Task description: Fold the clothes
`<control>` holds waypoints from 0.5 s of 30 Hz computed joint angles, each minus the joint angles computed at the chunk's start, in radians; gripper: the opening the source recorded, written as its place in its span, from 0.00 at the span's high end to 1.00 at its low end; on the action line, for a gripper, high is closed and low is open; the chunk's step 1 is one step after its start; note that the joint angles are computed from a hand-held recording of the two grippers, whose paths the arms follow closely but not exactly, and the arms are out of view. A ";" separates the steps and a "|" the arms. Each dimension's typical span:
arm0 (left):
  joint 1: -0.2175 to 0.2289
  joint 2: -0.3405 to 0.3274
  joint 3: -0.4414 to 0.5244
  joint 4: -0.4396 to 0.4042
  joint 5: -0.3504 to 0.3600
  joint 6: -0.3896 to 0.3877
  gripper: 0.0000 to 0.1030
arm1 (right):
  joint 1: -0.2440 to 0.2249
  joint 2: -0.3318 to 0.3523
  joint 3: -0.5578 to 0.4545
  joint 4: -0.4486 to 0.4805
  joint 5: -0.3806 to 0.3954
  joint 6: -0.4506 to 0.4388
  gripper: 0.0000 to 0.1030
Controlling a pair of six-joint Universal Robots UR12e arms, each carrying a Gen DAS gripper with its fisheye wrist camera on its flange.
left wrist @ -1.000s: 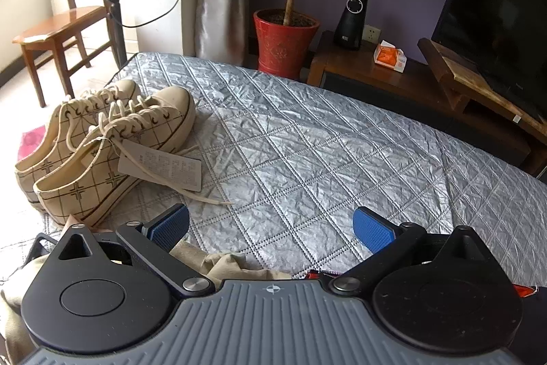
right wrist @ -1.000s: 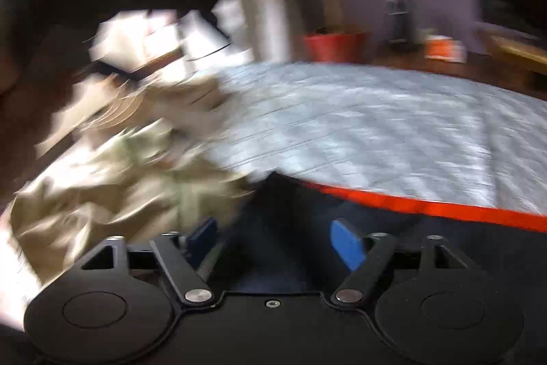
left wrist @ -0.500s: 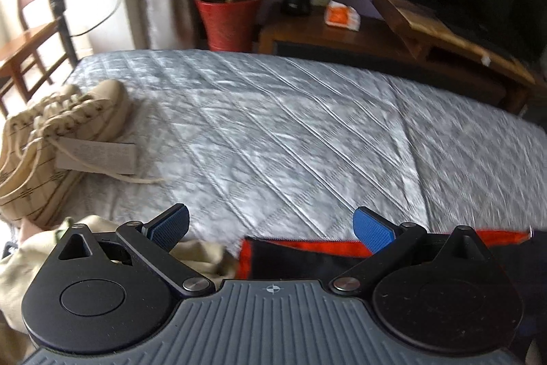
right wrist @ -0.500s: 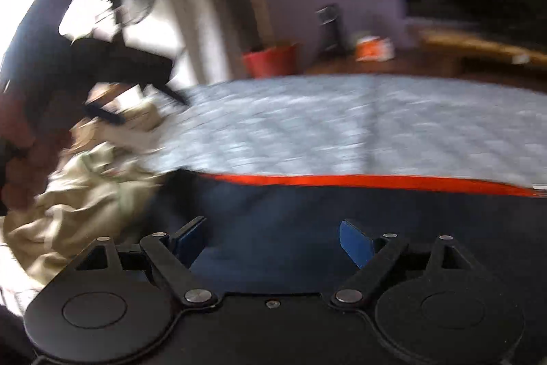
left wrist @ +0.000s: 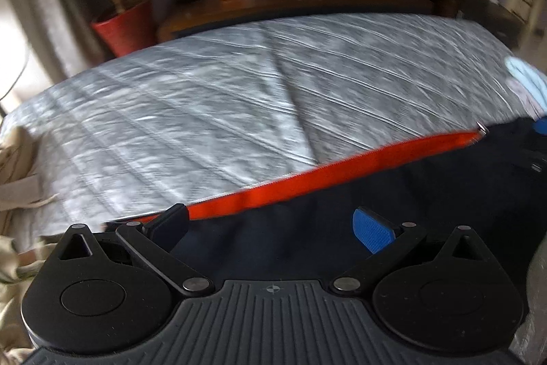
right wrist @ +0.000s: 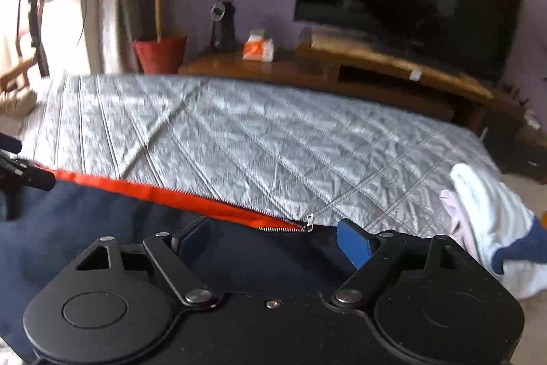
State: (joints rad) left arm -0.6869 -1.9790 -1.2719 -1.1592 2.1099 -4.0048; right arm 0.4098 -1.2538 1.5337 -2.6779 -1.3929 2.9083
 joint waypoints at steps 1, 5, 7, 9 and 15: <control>-0.003 -0.011 0.012 0.000 -0.007 0.015 0.00 | -0.002 0.010 -0.011 0.019 0.006 -0.003 0.27; -0.014 -0.054 0.054 -0.013 -0.036 0.077 0.00 | -0.015 0.043 -0.031 0.127 0.032 0.054 0.26; -0.020 -0.071 0.071 -0.024 -0.049 0.113 0.00 | -0.016 0.048 -0.021 0.127 0.019 0.052 0.26; -0.025 -0.086 0.085 -0.042 -0.058 0.145 0.00 | -0.016 0.044 -0.005 0.102 0.017 0.028 0.25; -0.032 -0.112 0.107 -0.081 -0.058 0.168 0.00 | -0.043 -0.004 0.052 -0.017 0.129 0.076 0.25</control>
State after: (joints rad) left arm -0.7188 -2.0907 -1.1645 -1.2404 2.0523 -3.8364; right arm 0.3670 -1.2574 1.5859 -2.6948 -1.2639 2.9847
